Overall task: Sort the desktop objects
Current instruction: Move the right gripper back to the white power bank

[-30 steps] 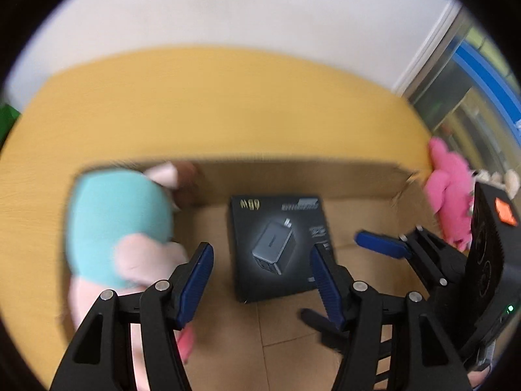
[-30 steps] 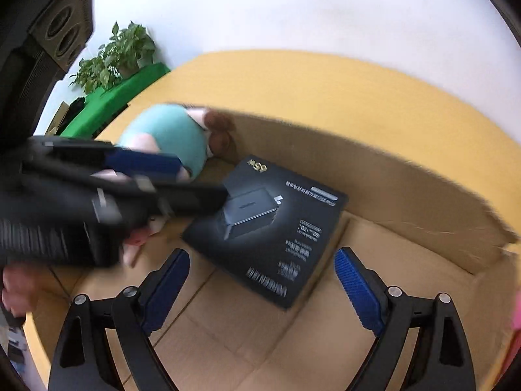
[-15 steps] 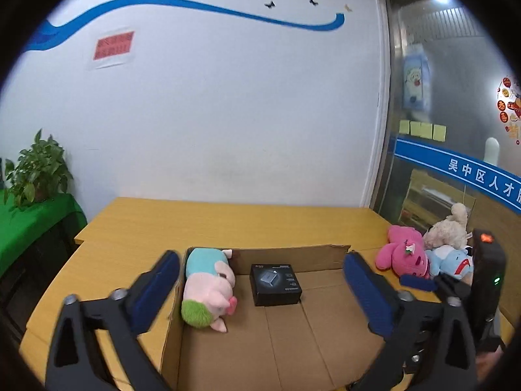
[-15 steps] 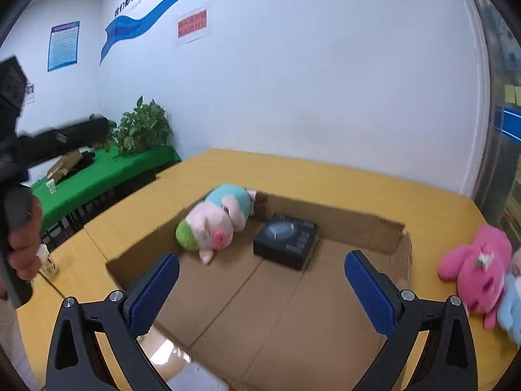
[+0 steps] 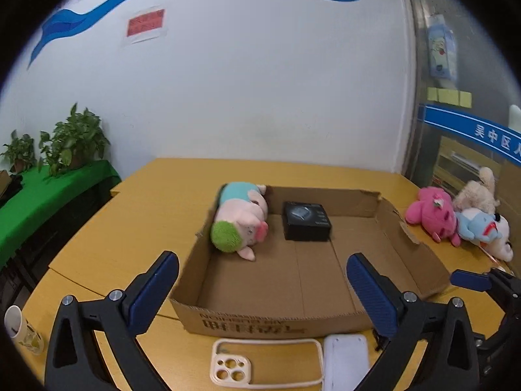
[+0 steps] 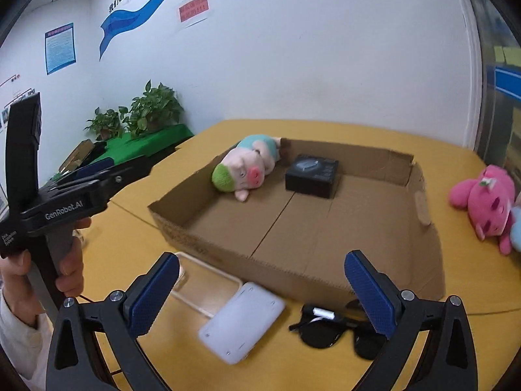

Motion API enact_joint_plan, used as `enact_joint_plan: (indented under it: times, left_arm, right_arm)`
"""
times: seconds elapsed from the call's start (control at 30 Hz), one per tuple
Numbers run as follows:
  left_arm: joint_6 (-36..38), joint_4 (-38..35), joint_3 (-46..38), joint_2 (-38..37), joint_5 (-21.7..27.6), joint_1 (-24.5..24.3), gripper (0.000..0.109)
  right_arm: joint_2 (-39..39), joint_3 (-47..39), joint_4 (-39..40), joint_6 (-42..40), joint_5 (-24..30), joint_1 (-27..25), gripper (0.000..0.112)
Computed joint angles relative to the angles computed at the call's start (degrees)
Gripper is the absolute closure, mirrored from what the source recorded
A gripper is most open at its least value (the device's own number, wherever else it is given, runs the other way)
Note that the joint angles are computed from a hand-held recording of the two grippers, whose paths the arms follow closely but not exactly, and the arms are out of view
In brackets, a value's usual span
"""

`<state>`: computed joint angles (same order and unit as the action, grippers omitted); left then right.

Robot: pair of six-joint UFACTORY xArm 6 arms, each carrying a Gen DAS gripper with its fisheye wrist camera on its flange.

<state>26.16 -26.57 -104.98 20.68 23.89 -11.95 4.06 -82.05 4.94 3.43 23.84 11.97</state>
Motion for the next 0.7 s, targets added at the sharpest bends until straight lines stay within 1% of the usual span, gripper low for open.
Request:
enact_joint_plan:
  times: [0.03,0.1,0.17,0.27,0.33,0.37,0.43,0.53,0.57,0.67,0.7]
  left_arm:
    - [2.3,-1.9,1.6,-0.9,0.1,-0.2,0.006]
    - [2.0,-0.8,4.8,-2.5,-0.1,-0.5,0.006]
    - [1.7,-0.3,7.6,-3.9,-0.4,-0.7,0.006]
    - [1.8,0.3,10.2,-4.9,0.9,-0.8,0.006]
    - [2.3,0.6,9.9,-4.2,4.5,-0.6,0.006]
    - [3.1,-0.3,8.5,-3.0,7.7,-0.3,0.006]
    - [4.5,-2.3,6.9,-1.5,11.6,0.1,0.006]
    - [5.3,-4.1,1.2,3.1,19.2,0.8,0.006]
    - [5.1,-4.0,-0.1,4.2,20.7,0.8,0.006]
    - [5.7,-3.8,-6.5,8.8,27.8,0.9,0.006]
    - [6.4,-4.4,-8.3,10.2,29.9,1.0,0.008]
  right_arm:
    - [-0.4,0.7,-1.0,1.0,0.5,0.2,0.009]
    - [-1.1,2.6,-3.8,3.5,1.1,0.7,0.009]
    - [-2.2,5.7,-5.8,6.7,0.1,0.9,0.009]
    - [-3.2,9.3,-1.6,5.9,0.1,0.8,0.011]
    - [-2.3,9.7,-0.3,5.1,2.4,1.0,0.014]
    - [-1.8,9.3,0.6,4.2,3.9,1.1,0.016]
    - [-0.3,8.6,1.5,3.1,6.0,1.6,0.021]
    - [1.2,8.2,3.2,2.3,6.0,2.2,0.021]
    - [1.7,8.1,4.3,1.4,5.8,2.4,0.021]
    - [3.9,6.2,5.1,-0.4,7.3,2.9,0.021]
    - [4.4,5.7,5.4,-1.1,7.6,3.1,0.021]
